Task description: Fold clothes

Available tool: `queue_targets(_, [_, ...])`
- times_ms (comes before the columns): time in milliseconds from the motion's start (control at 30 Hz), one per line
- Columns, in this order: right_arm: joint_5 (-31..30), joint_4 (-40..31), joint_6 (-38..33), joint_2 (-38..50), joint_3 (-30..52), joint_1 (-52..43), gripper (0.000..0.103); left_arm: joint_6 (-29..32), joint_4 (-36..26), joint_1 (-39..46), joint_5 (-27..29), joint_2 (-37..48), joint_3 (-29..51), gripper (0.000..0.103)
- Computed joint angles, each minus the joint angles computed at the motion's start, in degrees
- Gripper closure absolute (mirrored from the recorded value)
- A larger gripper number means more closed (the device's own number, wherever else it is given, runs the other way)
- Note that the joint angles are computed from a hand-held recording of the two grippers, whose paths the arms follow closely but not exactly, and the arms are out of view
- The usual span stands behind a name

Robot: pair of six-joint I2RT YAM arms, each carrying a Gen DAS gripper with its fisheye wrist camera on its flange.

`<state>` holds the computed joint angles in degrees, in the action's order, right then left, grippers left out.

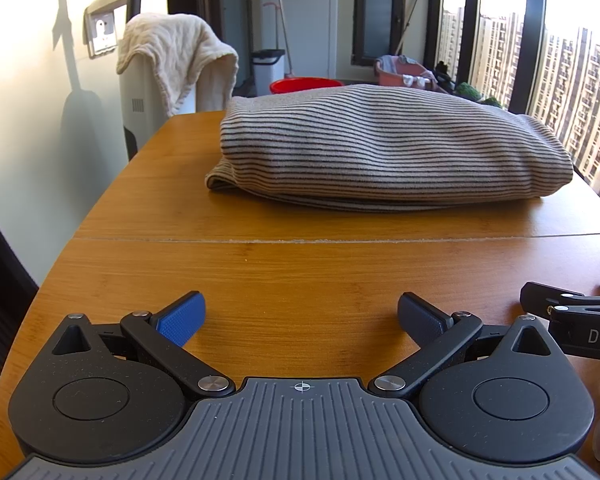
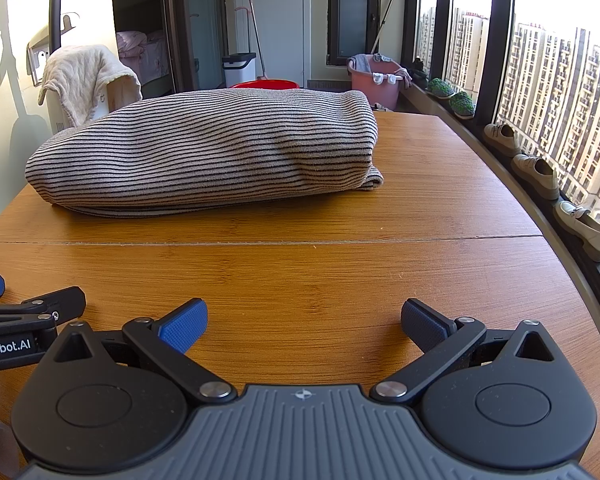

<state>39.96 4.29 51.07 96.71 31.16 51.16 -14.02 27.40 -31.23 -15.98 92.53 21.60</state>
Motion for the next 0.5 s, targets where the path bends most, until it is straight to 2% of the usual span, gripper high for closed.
queue_targets(500, [0.04,-0.07,0.08,0.17,0.18,0.05,0.000,0.12,-0.23,-0.26,-0.18,0.27,0.40,0.000])
